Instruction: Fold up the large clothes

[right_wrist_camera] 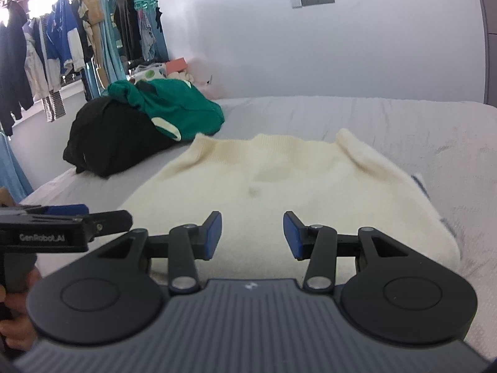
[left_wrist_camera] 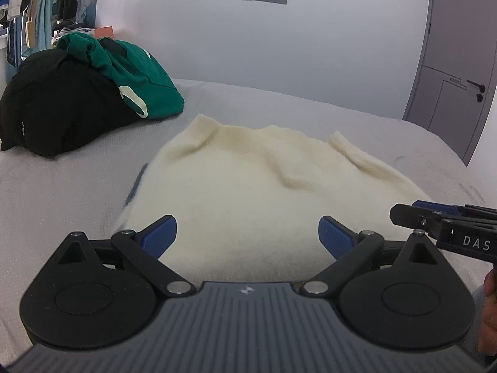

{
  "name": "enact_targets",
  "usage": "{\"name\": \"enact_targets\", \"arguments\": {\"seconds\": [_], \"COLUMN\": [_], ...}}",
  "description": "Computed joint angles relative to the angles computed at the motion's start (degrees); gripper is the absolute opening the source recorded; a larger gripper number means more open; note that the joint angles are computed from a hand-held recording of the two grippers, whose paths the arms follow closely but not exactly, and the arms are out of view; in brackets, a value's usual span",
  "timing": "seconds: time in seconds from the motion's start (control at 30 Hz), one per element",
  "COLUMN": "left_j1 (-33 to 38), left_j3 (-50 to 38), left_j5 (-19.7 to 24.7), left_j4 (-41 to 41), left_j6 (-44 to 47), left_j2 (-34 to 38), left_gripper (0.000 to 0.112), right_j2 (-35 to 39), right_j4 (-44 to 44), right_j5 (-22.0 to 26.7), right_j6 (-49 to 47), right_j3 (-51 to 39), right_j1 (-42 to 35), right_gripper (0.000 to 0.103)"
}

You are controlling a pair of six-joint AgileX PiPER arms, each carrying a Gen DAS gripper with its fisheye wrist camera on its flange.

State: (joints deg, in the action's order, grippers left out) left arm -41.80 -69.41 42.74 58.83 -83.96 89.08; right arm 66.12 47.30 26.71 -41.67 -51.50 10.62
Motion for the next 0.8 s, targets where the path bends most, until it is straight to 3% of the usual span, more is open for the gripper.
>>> {"name": "enact_targets", "arguments": {"seconds": [0.17,0.37,0.53,0.73,0.8], "left_j1": [2.7,7.9,11.2,12.7,13.2], "left_j3": [0.1,0.8,1.8,1.7,1.6], "left_j5": [-2.4,-7.5,-10.8,-11.6,-11.8], "left_j4": [-2.8,-12.5,-19.1,-21.3,-22.4], "left_j6": [1.2,4.5,7.3,8.6,9.1], "left_j2": [0.7,1.9,2.7,4.2,4.7], "left_gripper": [0.1,0.1,0.1,0.1,0.1], "right_j2": [2.0,7.0,12.3,16.4,17.7], "right_j4": [-1.5,3.7,8.2,9.6,12.3], "right_j5": [-0.2,7.9,15.8,18.5,20.5], "right_j6": [3.3,5.4,8.3,10.2,8.9], "right_j3": [-0.6,-2.5,-4.1,-5.7,-5.9], "right_j1": [0.3,-4.0,-8.5,-9.5,-10.7], "right_gripper": [0.047,0.047,0.058,0.06,0.08]}}
